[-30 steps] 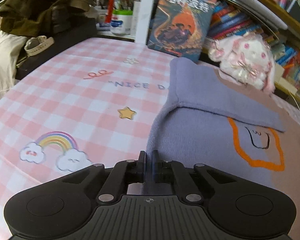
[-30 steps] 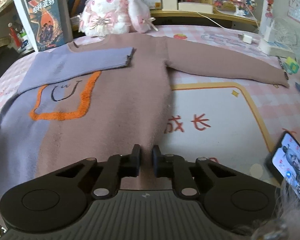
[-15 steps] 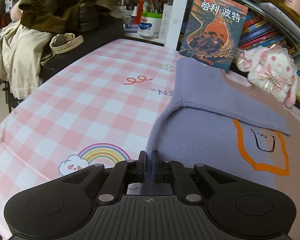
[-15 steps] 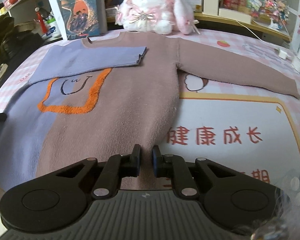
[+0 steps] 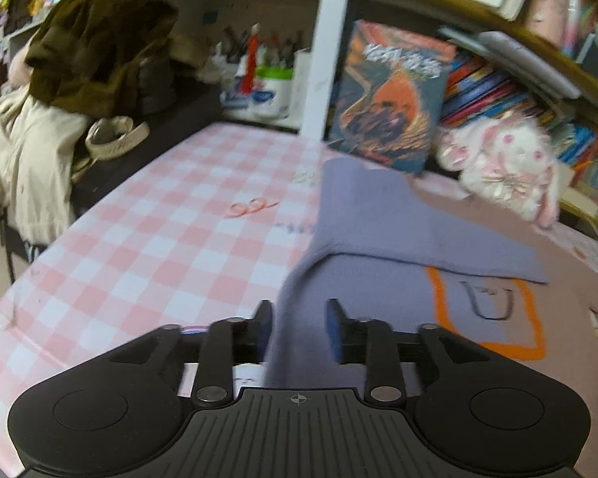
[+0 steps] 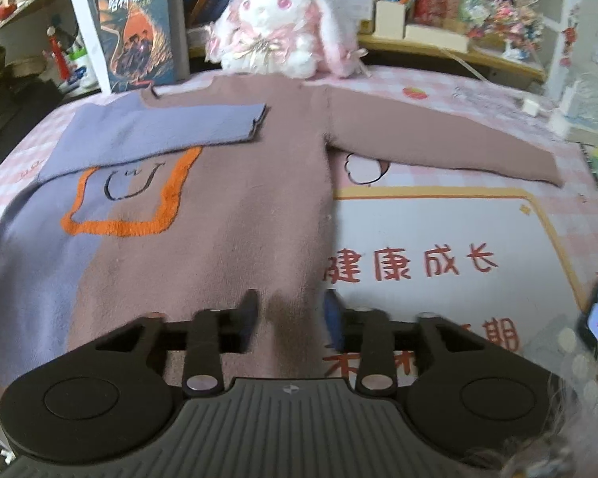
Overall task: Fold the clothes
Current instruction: 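Grasp the lavender side edge with the left gripper and fold it toward the center, then move the right gripper to the mauve sleeve cuff and grasp it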
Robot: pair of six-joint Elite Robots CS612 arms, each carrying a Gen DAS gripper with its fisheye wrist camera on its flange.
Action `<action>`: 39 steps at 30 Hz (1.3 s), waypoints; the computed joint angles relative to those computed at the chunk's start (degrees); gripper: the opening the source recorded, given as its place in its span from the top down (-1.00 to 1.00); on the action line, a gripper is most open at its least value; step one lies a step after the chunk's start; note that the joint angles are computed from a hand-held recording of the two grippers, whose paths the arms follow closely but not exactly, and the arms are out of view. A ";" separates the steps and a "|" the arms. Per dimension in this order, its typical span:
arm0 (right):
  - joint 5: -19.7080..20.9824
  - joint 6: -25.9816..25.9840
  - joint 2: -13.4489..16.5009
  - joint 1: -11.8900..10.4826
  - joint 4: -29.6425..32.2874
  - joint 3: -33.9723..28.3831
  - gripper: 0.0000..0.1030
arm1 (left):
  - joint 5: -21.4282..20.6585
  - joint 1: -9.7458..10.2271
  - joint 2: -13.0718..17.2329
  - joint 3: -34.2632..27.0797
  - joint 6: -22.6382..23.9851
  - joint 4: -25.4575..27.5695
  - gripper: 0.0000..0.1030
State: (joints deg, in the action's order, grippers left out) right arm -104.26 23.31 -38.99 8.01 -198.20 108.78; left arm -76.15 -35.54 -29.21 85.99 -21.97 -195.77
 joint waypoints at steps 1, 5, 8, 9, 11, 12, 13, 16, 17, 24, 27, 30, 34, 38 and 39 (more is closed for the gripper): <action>-0.96 0.35 -0.08 0.31 -0.39 0.16 0.06 | -0.26 -0.18 -0.12 0.28 0.74 -0.75 0.12; -4.82 2.13 -0.42 1.67 -1.00 0.85 -0.39 | -1.97 -0.84 -0.67 1.82 3.31 -2.80 -0.27; -7.28 4.47 -0.74 2.63 -0.07 1.40 -0.64 | -3.49 -1.35 -0.93 3.13 4.58 -3.46 -0.40; -7.78 5.20 -0.87 2.88 0.14 1.67 -0.67 | -3.86 -1.49 -0.94 3.46 4.78 -3.47 -0.44; -8.72 6.58 -1.17 3.35 0.68 2.22 -0.72 | -4.45 -1.77 -1.01 4.13 4.85 -3.40 -0.52; -9.29 7.17 -1.33 3.63 0.91 2.54 -0.73 | -4.85 -1.87 -1.02 4.42 4.69 -3.55 -0.55; -9.85 7.64 -1.49 3.89 1.13 2.84 -0.74 | -5.28 -1.97 -1.02 4.71 4.54 -3.73 -0.58; -11.60 9.03 -2.01 4.58 1.66 3.84 -0.74 | -6.37 -2.40 -0.90 5.29 4.77 -4.42 -0.61; -12.16 9.57 -2.19 4.79 1.92 4.16 -0.75 | -6.59 -2.58 -0.84 5.45 5.27 -4.70 -0.61; -14.73 12.62 -3.08 5.45 2.68 5.98 -0.75 | -2.64 -4.32 0.72 5.82 7.46 -12.60 -0.61; -15.09 13.06 -3.26 5.39 2.45 6.48 -0.75 | 1.78 -5.28 2.01 5.37 8.86 -18.60 -0.61; -14.93 12.81 -3.23 5.10 1.87 6.72 -0.75 | 6.72 -6.32 4.03 4.04 12.47 -26.72 -0.61; -14.02 11.64 -3.03 4.31 0.48 6.88 -0.75 | 8.09 -6.95 5.07 2.45 15.16 -31.20 -0.65; -12.30 10.10 -2.83 3.01 -0.99 7.06 -0.75 | -0.48 -5.97 2.14 3.95 7.60 -20.16 -0.82; -11.78 9.60 -2.77 2.52 -1.54 7.13 -0.75 | -0.67 -6.18 1.99 4.06 6.95 -19.08 -0.82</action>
State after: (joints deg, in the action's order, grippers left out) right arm -116.05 32.91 -41.76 10.54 -199.74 115.91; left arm -76.82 -41.72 -27.22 90.05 -15.01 -214.85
